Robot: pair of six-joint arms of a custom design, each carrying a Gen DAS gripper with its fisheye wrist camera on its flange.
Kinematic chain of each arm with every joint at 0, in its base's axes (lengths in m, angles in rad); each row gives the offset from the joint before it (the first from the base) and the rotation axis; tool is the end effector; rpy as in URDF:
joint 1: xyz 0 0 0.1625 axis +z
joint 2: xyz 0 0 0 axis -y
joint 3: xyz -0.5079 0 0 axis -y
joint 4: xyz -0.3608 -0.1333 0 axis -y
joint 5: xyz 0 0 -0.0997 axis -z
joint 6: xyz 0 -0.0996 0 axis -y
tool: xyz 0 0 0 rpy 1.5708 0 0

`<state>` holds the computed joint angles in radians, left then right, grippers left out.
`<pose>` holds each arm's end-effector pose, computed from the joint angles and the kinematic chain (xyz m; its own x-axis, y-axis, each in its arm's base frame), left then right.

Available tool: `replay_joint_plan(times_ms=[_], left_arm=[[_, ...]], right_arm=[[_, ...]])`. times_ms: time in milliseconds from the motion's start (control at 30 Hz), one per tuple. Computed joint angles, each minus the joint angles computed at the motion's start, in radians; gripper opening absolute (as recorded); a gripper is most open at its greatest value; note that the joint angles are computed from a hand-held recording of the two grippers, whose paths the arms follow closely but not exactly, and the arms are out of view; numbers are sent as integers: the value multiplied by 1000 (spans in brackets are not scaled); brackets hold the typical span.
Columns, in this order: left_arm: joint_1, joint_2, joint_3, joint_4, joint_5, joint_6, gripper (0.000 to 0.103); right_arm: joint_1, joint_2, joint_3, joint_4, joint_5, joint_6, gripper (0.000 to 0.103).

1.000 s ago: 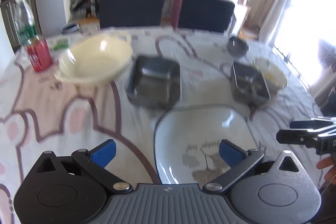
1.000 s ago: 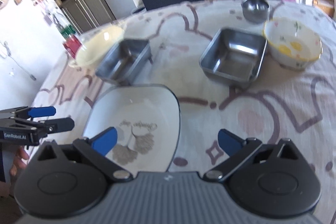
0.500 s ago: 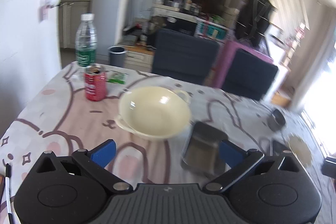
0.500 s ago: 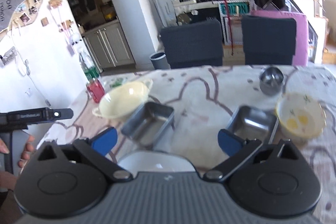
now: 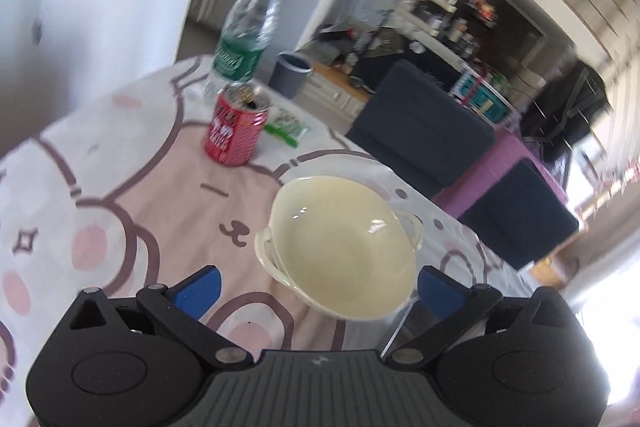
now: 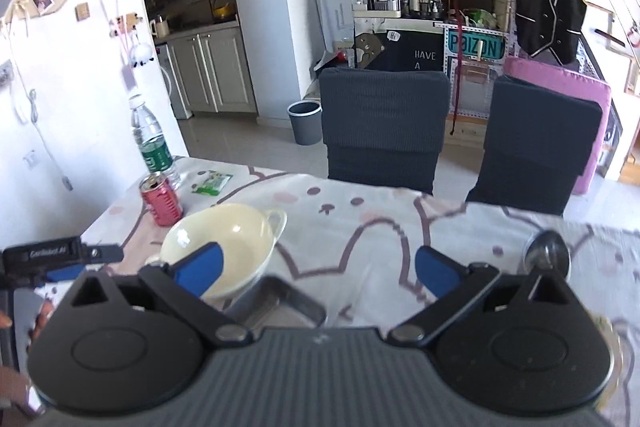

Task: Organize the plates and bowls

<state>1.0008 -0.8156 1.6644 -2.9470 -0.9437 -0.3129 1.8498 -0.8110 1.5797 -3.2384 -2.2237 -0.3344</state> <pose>-0.2235 -0.7040 0.2420 -0.9438 -0.0448 -0.3275 0.1848 0.7501 -0.6349 0.2719 -0.6848 0.3087 -0.7887 0.0287 0.6141 -0.4555 0.6435 -0.6152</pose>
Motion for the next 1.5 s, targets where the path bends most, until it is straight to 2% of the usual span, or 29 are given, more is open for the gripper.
replay_joint_plan(times_ms=[133, 233, 300, 367, 433, 500, 600, 700, 800, 967, 1100, 1133, 1300, 1500], left_arm=[[30, 17, -38, 20, -18, -28, 97], [52, 35, -75, 49, -22, -53, 87], [66, 43, -97, 84, -34, -81, 76], [81, 51, -119, 119, -53, -97, 69], [95, 57, -133, 133, -70, -112, 62], [105, 61, -138, 133, -76, -130, 54], [124, 60, -147, 142, -128, -154, 45], [135, 64, -159, 151, -160, -152, 40], [142, 75, -174, 160, -174, -155, 37], [156, 85, -191, 184, -204, -155, 36], [164, 90, -200, 198, -210, -160, 36], [166, 92, -204, 201, -210, -158, 36], [167, 91, -215, 223, -197, -154, 28], [171, 89, -224, 219, -184, -140, 23]], right_arm=[[-10, 75, -157, 90, -10, -12, 103], [-21, 132, -269, 170, 7, -27, 103], [-34, 159, -329, 235, 43, -7, 103], [-45, 194, -406, 321, 68, 18, 101], [-57, 231, -476, 399, 96, 11, 90], [-64, 279, -557, 471, 76, 20, 72], [-75, 347, -662, 563, 50, 61, 58], [-95, 391, -722, 607, 59, 86, 48], [-113, 419, -747, 612, 84, 108, 47], [-129, 482, -839, 639, 64, 149, 47], [-145, 486, -844, 628, 137, 160, 49], [-146, 485, -840, 624, 155, 153, 49], [-127, 493, -840, 626, 82, 11, 40], [-119, 442, -746, 629, 71, 14, 36]])
